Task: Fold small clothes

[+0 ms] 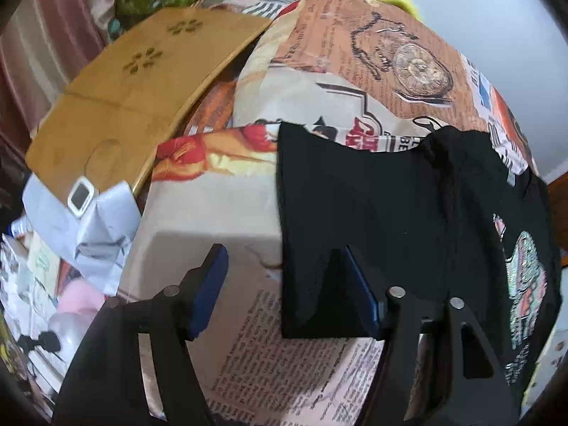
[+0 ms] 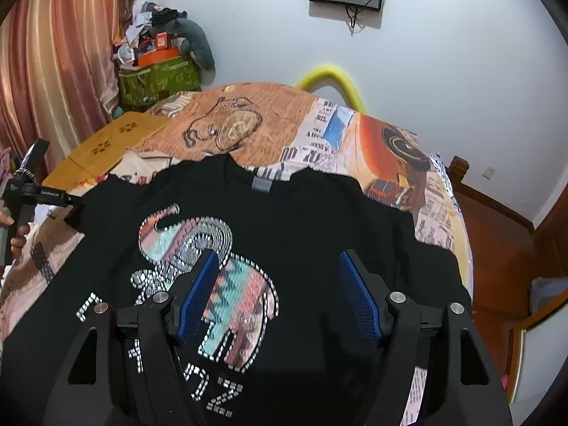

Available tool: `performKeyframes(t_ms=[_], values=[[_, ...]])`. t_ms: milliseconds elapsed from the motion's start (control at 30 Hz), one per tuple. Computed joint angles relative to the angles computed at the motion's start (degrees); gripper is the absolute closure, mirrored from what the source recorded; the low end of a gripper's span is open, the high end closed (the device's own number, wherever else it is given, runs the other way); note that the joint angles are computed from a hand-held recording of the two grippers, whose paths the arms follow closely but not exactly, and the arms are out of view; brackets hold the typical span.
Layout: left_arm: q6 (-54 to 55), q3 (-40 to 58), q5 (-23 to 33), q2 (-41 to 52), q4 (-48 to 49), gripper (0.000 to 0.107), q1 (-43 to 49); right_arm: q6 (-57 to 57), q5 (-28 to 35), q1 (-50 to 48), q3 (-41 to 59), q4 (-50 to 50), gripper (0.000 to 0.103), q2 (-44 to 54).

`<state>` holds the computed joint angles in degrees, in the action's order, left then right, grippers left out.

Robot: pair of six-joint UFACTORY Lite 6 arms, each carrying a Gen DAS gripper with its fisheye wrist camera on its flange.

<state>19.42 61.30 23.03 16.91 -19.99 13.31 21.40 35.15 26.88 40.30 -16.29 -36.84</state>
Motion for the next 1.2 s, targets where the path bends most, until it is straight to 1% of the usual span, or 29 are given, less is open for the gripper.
performKeyframes(t_ms=[33,67,133,167,200,300,333,467,567,667,800,867,900,933,967,1000,1033,1133,1200], values=[[-0.8,-0.6,-1.1,-0.3,1.1,0.064,-1.1,1.1,0.5,0.8,-0.6,-0.6,0.036,-0.8],[-3.2,-0.6,-1.8,-0.2,3.6,0.071,-2.2,1.9,0.9,1.4,-0.9,-1.1,0.036,-1.1],[-6.4,0.1,-1.9,0.5,6.3,0.093,-3.7,2.0,0.6,1.4,-1.4,-1.1,0.036,-1.2],[-8.0,0.8,-1.6,0.9,7.6,0.098,-4.2,3.1,1.0,2.1,-1.7,-1.8,0.036,-1.7],[-9.3,1.4,-1.1,0.9,8.6,0.101,-4.6,2.8,0.7,2.0,-1.8,-1.4,0.036,-1.7],[-16.3,2.5,-0.7,-1.2,14.4,0.102,-6.3,2.6,0.3,2.0,-2.3,-0.7,0.036,-2.3],[-16.9,2.5,-0.5,-2.6,14.7,0.102,-6.7,1.7,0.2,1.6,-2.4,-0.1,0.036,-2.5],[-12.4,4.0,2.1,-10.0,8.6,0.102,-9.3,-0.2,-0.5,0.4,-3.3,1.7,0.036,-3.9],[-13.2,8.1,4.7,-12.5,8.1,0.102,-14.1,-1.8,-0.8,-0.8,-3.7,3.9,0.036,-4.8],[-16.1,13.7,6.5,-11.3,9.3,0.102,-21.1,-3.0,-0.9,-1.4,-4.0,5.6,0.036,-6.1],[-20.8,21.4,8.8,-5.1,13.7,0.102,-31.5,-4.3,-0.6,-2.1,-4.7,6.7,0.036,-7.9],[-22.5,22.8,9.7,-2.5,15.6,0.100,-35.6,-5.3,-0.2,-2.5,-4.7,7.8,0.036,-8.3],[-23.8,23.6,10.4,-0.9,16.5,0.092,-37.5,-5.6,-0.1,-2.6,-4.7,8.1,0.036,-8.6],[-24.5,24.1,11.2,0.1,16.8,0.080,-38.5,-6.4,-0.1,-3.0,-4.7,9.0,0.036,-8.8],[-25.4,23.8,11.3,0.3,17.2,0.072,-39.3,-7.8,-0.1,-3.7,-4.7,10.3,0.036,-8.8],[-26.0,23.4,11.1,0.5,17.5,0.058,-40.0,-8.6,-0.2,-3.9,-4.6,11.3,0.036,-8.6],[-27.1,22.5,10.2,0.1,18.7,0.051,-40.7,-8.5,-0.3,-3.7,-4.6,11.4,0.036,-8.4],[-32.0,18.8,8.6,-2.5,25.4,0.046,-40.9,-8.2,-0.8,-3.3,-4.8,11.0,0.036,-8.1],[-32.6,17.8,8.5,-2.9,26.5,0.042,-39.0,-7.4,-0.9,-2.8,-5.4,9.8,0.036,-8.4]])
